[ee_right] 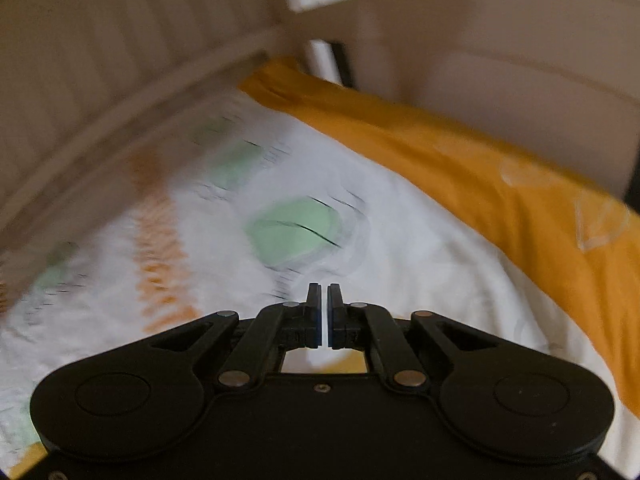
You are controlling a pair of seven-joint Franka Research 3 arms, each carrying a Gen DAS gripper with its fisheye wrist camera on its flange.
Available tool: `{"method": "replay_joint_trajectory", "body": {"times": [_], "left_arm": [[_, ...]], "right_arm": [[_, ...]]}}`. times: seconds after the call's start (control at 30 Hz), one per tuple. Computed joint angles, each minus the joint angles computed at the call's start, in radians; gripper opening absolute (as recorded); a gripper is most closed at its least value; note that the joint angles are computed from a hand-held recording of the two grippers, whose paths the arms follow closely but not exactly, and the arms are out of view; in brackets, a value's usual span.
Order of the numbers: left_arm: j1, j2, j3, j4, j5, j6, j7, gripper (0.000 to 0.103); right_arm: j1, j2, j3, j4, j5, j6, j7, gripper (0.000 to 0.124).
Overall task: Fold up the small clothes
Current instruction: 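Close the right gripper on the sleeve cuff, then lift the sleeve with the right gripper and carry it across the body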
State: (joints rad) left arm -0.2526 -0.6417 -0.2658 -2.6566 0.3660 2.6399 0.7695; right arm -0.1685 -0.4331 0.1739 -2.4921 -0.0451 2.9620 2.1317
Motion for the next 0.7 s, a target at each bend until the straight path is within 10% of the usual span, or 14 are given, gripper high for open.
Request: {"method": "replay_joint_trajectory", "body": {"times": [0.33,0.43,0.6,0.7], "left_arm": [[-0.002,-0.082,0.029,-0.019,-0.039,-0.024,0.015,0.078],[0.014,-0.094,0.018,-0.024,-0.031,-0.020,0.001,0.078],[0.039,-0.076,0.001,-0.017,-0.007,-0.020,-0.025,0.078],[0.034,-0.059,0.005,-0.013,-0.006,-0.017,-0.028,0.078]], "right_arm": [[0.139,-0.052,0.018,0.063,0.043,0.028,-0.109,0.019],[0.133,-0.067,0.031,0.000,0.071,0.149,-0.103,0.062],[-0.100,-0.117,0.258,-0.141,0.137,0.469,-0.107,0.103],[-0.237,-0.142,0.401,-0.183,0.235,0.553,-0.129,0.102]]}}
